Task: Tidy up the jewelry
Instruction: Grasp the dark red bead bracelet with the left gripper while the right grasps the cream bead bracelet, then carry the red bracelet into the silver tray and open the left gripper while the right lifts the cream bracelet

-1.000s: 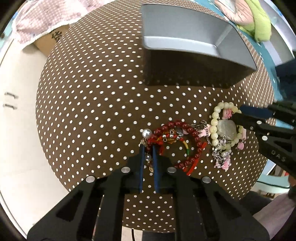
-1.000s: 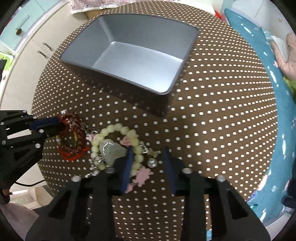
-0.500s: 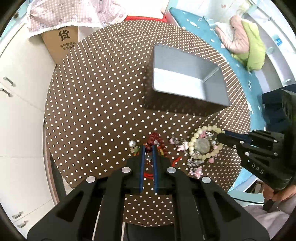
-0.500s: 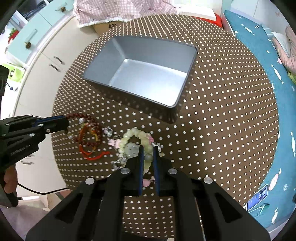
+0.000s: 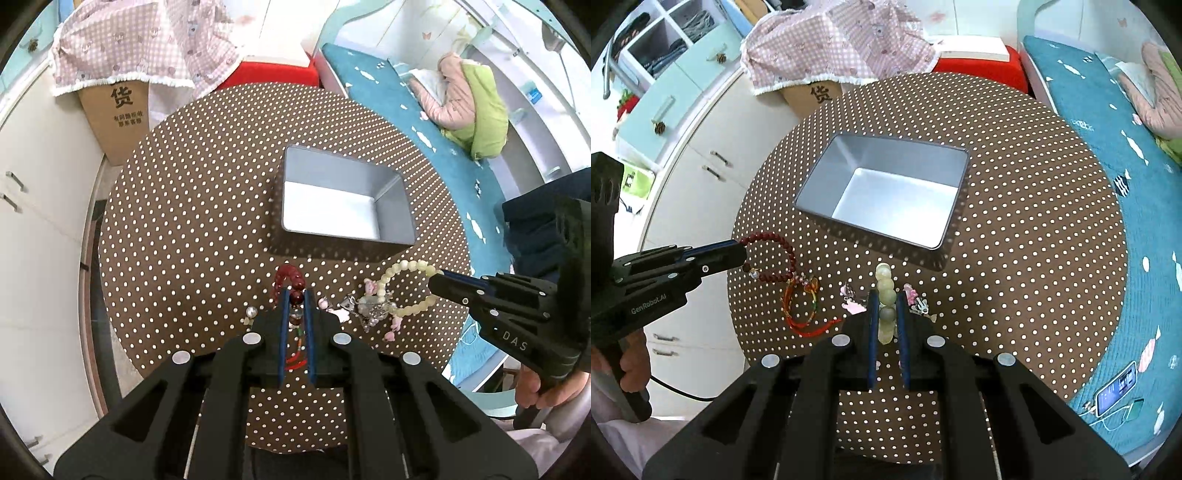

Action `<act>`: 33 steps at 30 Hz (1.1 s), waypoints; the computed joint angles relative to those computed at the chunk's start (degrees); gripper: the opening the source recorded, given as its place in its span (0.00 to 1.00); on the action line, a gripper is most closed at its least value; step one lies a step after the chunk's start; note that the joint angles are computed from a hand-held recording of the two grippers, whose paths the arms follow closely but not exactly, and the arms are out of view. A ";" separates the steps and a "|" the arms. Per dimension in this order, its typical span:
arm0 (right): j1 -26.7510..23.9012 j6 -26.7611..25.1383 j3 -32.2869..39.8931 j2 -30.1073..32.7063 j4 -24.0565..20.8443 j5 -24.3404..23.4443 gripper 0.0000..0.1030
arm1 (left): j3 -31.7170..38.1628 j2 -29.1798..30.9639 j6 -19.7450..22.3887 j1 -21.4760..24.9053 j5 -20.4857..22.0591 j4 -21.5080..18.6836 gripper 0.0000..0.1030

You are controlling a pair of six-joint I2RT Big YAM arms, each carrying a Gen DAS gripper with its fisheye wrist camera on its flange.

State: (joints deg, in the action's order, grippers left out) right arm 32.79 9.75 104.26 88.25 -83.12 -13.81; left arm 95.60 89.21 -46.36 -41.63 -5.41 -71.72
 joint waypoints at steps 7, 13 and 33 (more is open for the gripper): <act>1.15 -1.03 -4.11 -2.45 3.41 3.24 0.08 | 1.33 0.56 0.64 -0.66 -0.85 -0.22 0.07; 0.66 0.49 -2.89 -3.94 3.61 1.39 0.08 | 1.10 0.25 0.01 -1.36 -1.09 -0.07 0.07; -0.35 2.51 -3.67 -3.22 2.10 -0.90 0.08 | 1.76 1.46 0.93 -1.76 -0.34 0.87 0.07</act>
State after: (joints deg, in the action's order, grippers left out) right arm 32.44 12.26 100.60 85.03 -81.01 -14.71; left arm 97.35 90.67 -45.43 -43.38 -5.76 -70.86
